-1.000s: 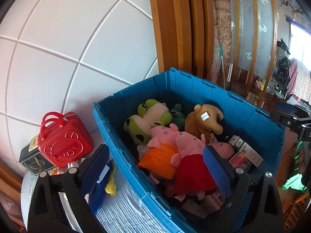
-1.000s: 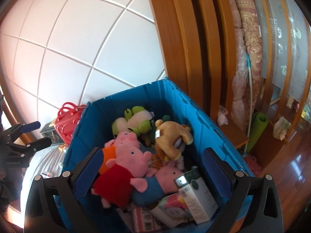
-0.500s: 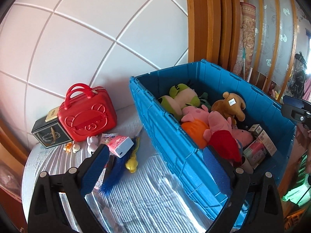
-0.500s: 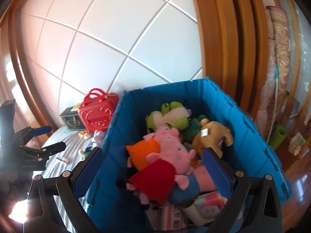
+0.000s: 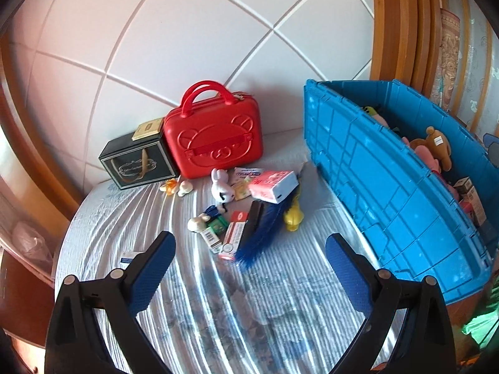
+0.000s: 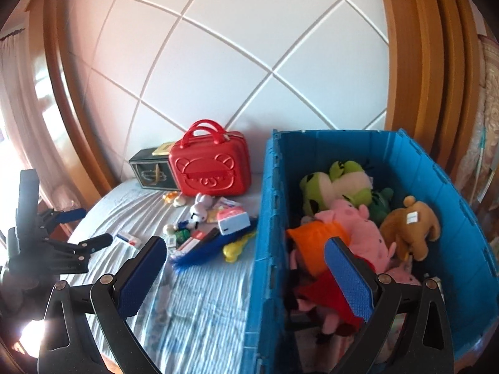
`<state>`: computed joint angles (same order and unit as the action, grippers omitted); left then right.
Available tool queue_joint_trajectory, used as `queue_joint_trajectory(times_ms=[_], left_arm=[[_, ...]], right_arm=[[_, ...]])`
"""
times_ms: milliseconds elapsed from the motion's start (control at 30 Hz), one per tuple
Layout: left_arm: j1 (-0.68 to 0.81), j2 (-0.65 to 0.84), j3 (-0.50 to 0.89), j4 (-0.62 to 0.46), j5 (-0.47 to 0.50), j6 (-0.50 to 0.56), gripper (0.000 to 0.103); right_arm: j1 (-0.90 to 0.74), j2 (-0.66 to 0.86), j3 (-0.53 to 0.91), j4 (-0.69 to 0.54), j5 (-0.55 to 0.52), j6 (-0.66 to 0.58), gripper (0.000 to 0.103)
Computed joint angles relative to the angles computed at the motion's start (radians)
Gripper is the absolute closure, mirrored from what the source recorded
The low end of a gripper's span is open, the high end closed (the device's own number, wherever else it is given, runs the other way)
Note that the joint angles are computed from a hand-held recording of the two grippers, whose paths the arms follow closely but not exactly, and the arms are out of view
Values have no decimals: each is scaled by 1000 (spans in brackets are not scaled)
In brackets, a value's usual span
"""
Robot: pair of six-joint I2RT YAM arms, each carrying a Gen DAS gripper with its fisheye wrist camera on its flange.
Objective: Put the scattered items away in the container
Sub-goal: 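Withdraw both tools from the crate back over the bed, then grasp the white foot-cream box with the left tool while the right tool grasps the pink tissue pack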
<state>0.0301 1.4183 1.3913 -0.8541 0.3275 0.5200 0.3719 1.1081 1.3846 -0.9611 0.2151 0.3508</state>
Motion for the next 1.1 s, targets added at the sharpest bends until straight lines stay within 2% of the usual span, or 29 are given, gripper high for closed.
queue_joint_trajectory(times_ms=[167,333,467,633,900,1033,1100], left_arm=[[130,102,3,30,24,95,5],[225,237,51,70,20,160,5],[281,359,110,104,7,194,5],[317,522,184,179,-49,181,5],[308,896,545,99,-118,-12,5],[282,1092,775,33,-166,-99,5],[273,1206,928,-34,-188,-133,5]], right_arm=[[164,118,0,51,100,109,0],[238,250,3,117,140,179,0],[235,375,33,173,132,187,0],[210,560,122,237,106,141,0],[129,911,361,298,45,-28,0],[64,1117,548,255,22,-85,0],[30,1226,666,208,14,-104,0]])
